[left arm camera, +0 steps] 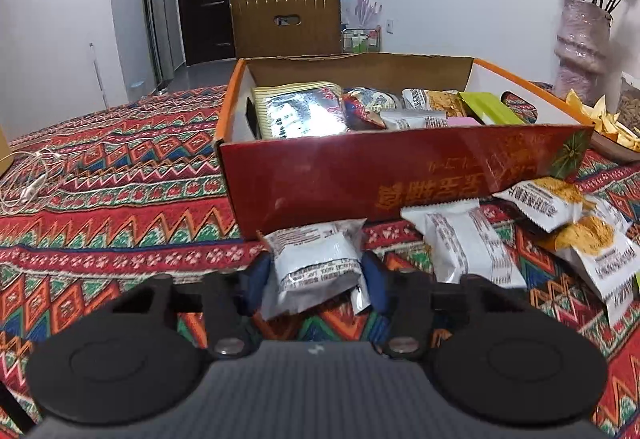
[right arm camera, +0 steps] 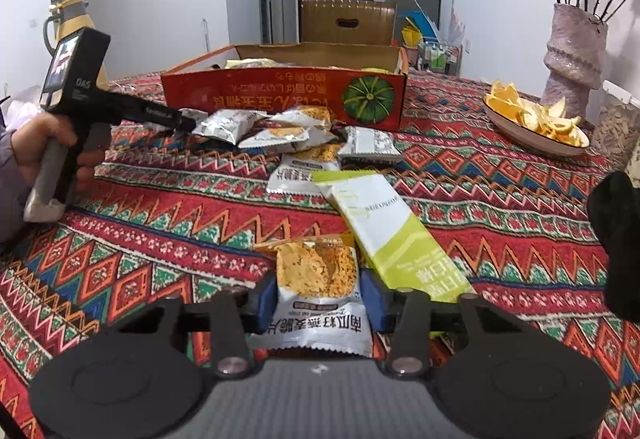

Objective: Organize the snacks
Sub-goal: 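Drop the white packet into the box with the left tool while the right tool drops the cracker packet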

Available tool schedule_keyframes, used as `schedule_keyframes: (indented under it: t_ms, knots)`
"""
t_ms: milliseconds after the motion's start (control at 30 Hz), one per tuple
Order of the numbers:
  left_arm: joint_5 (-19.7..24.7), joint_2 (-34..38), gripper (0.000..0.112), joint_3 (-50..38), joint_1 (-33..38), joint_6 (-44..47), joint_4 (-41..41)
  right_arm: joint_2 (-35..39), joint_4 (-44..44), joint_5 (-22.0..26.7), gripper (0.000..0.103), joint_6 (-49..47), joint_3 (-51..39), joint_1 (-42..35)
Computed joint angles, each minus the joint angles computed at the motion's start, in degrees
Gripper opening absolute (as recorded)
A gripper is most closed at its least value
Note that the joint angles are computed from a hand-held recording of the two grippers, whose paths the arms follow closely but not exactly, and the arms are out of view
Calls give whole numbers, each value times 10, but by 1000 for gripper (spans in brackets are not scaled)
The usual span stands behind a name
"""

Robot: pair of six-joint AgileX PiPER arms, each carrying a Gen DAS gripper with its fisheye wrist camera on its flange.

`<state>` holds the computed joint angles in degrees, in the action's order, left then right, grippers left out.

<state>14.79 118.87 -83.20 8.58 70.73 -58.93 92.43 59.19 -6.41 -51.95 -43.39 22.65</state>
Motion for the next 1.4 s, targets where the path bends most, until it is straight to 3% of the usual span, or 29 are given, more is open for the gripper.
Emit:
schedule_keyframes:
  t_ms: [133,267,367,533,700,867,1000,1133,1267,1400]
  knots:
    - [-21,-57,39,82,6,71,-61,13,-11,-3,38,5,-14,12]
    - [12,-163,39,216,37,232,-221,5,-101,-7,38,100,-2,26]
    - [47,-241,39,310,63,292,-276,-19,-140,-27,38,158,29,43]
    - [86,-350,40,426,110,182,-197,-76,-121,-63,38,170,90,78]
    - [157,-473,40,514,169,103,-118,-148,-15,-99,38,94,156,126]
    - [203,-565,40,561,202,94,-83,-222,76,-128,38,35,210,165]
    - [227,-596,40,568,223,78,-60,-264,147,-164,38,-5,238,206]
    - [229,-610,40,570,218,73,-57,-284,160,-176,38,-6,250,216]
    - [214,-601,40,564,201,71,-64,-278,114,-165,38,38,251,196]
    - [195,-568,40,524,169,63,-74,-270,3,-106,38,100,227,129]
